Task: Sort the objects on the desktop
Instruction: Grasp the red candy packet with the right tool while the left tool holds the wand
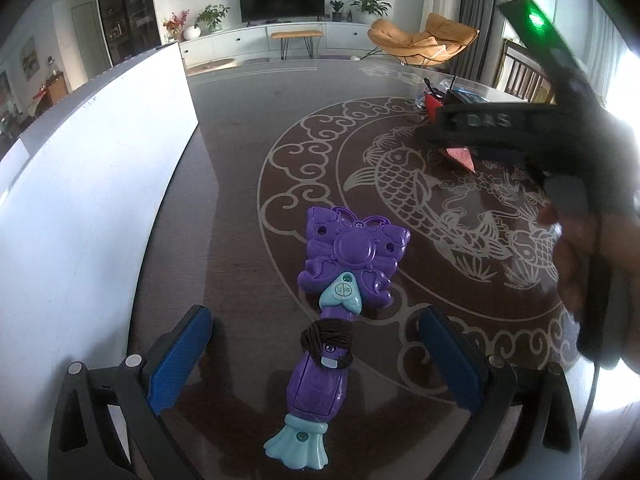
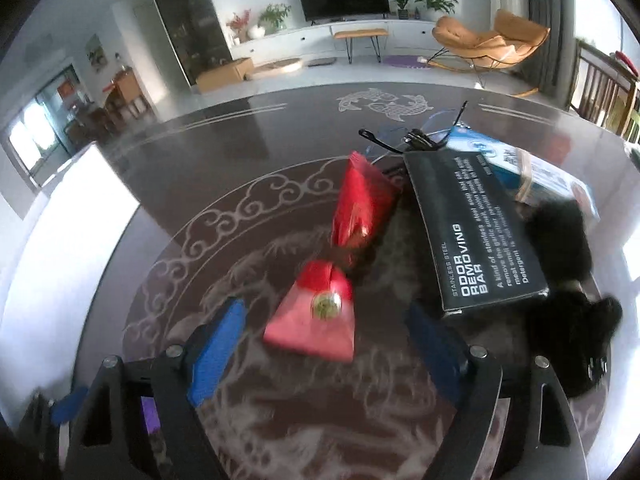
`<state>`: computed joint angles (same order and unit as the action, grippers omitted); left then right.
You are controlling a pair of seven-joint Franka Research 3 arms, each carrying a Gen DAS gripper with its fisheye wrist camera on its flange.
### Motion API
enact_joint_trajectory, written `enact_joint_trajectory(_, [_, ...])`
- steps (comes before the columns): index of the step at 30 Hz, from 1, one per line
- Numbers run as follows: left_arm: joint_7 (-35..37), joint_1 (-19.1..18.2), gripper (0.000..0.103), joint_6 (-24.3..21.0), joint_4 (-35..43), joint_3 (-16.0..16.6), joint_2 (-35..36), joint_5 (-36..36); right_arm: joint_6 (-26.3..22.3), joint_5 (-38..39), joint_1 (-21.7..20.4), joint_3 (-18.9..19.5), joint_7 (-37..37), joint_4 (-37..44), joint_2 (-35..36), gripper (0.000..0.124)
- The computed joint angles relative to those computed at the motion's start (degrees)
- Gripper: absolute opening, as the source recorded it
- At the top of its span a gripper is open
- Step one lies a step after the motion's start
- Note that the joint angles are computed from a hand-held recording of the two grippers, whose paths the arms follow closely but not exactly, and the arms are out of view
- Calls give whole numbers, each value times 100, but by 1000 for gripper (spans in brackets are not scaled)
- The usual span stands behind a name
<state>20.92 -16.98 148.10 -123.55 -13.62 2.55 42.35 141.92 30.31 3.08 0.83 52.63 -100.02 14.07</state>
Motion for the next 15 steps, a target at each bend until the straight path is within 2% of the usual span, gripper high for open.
enact_joint_trajectory(1, [6, 1, 103, 2, -9, 2, -10, -5, 25, -149, 51, -10, 25, 75, 58, 80])
enact_joint_trajectory(3, [10, 4, 103, 7, -19, 3, -19, -7, 114, -306, 78, 10, -168, 76, 71, 58])
enact_joint_trajectory(4, [12, 5, 103, 10, -23, 3, -22, -8, 164, -373, 96, 19, -269, 34, 49, 32])
enact_joint_trajectory(5, [21, 9, 103, 13, -29, 5, -29, -14, 181, -462, 129, 20, -301, 20, 46, 28])
enact_joint_trajectory(7, [10, 7, 103, 13, -28, 1, -23, -6, 171, -274, 61, 77, -633, -210, -110, 28])
enact_joint_trajectory(10, [9, 9, 103, 17, -34, 1, -26, -3, 293, 171, -70, 71, -1566, -1100, -778, 28])
enact_joint_trajectory(11, [17, 12, 103, 19, -39, 3, -32, -9, 332, 329, -113, 6, -1932, -1553, -1144, 28])
enact_joint_trajectory(15, [7, 13, 103, 26, -46, 1, -31, 1, 368, 674, -157, -421, -2602, -2924, -2341, 28])
